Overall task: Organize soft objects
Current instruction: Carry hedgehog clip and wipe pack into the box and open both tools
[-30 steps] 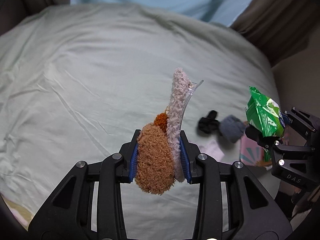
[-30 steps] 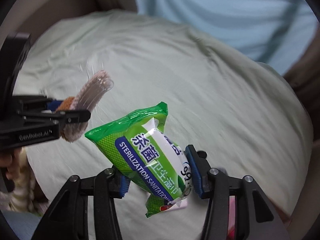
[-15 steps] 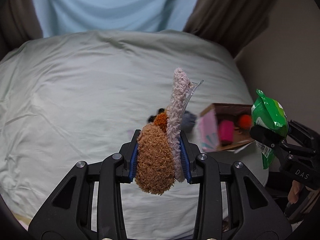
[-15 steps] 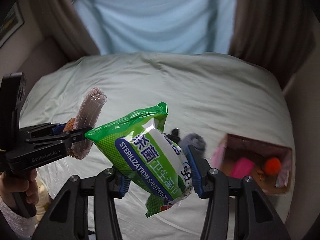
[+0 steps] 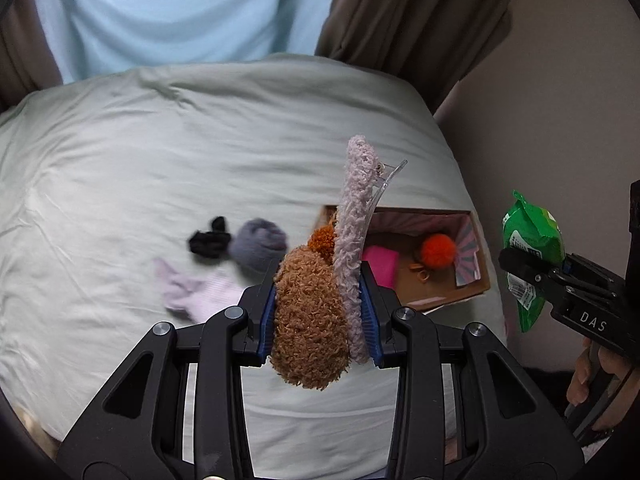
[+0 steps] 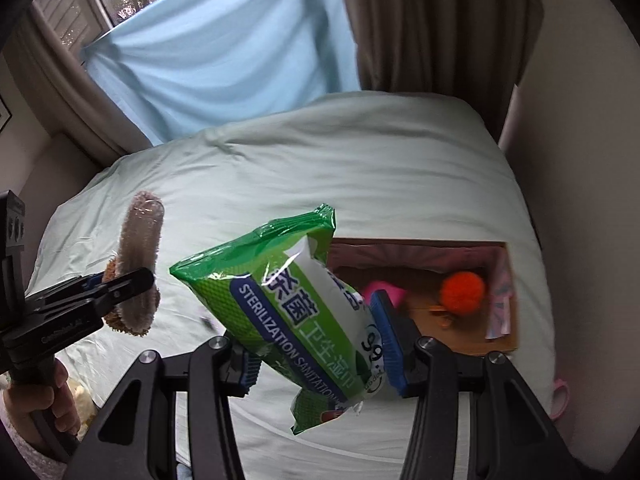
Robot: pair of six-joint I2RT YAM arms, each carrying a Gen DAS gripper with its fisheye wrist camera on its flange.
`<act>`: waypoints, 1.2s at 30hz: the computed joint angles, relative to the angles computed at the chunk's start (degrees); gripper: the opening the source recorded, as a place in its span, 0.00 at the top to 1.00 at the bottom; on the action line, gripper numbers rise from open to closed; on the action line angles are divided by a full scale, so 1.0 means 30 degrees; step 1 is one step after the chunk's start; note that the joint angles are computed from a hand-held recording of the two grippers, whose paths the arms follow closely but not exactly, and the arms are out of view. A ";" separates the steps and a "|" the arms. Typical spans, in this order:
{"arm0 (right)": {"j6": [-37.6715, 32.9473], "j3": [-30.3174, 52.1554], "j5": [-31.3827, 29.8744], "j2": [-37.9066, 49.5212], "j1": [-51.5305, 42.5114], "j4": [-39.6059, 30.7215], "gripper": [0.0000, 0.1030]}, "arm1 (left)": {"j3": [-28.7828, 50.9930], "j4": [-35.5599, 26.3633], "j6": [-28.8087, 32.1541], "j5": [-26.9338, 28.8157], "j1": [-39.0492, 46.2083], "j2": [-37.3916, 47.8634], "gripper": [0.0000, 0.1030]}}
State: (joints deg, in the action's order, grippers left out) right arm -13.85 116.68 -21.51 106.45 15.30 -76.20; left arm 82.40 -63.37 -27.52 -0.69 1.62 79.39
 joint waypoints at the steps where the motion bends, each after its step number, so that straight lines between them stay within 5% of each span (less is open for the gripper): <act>1: -0.0580 0.0496 -0.0206 0.0579 -0.0499 -0.0299 0.55 | 0.0314 0.0119 -0.0646 -0.0276 -0.0594 0.0584 0.69; 8: -0.2928 0.5422 -0.1011 0.5736 -0.2979 -0.2781 0.55 | 0.2843 0.1222 -0.3310 -0.0928 -0.3361 0.5917 0.69; 17: -0.2406 0.9149 -0.2089 1.1151 -0.4639 -0.4230 0.55 | 0.6378 0.1849 -0.3510 0.0623 -0.4320 1.2178 0.69; 22: -0.3352 0.6584 -0.2226 1.0697 -0.4832 -0.2383 0.55 | 0.9811 0.0733 -0.2722 0.0745 -0.4455 1.5505 0.69; 31: -0.6174 0.1541 -0.0952 0.9300 -0.4397 0.1916 0.55 | 1.1709 0.0498 -0.2322 0.1135 -0.4355 1.8191 0.68; 32: -0.6513 0.0898 -0.0815 0.9004 -0.4321 0.2490 0.55 | 1.2149 0.0279 -0.2205 0.1027 -0.4319 1.8441 0.62; 34: -0.7021 0.0781 -0.0552 0.9104 -0.4137 0.2428 0.53 | 1.3125 -0.0400 -0.1894 0.0808 -0.4285 1.8971 0.34; 35: -0.7210 0.0534 -0.0220 0.9086 -0.4032 0.2563 0.43 | 1.3814 -0.0978 -0.1921 0.0319 -0.4309 1.9338 0.08; 36: -0.7290 -0.0185 -0.0022 0.8804 -0.3963 0.3153 0.34 | 1.3793 -0.1053 -0.1965 -0.0046 -0.4299 1.9253 0.00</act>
State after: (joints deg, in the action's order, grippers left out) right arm -35.73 116.13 -21.58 132.86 3.41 -66.74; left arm 123.78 -66.53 -33.41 -0.83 -11.28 137.15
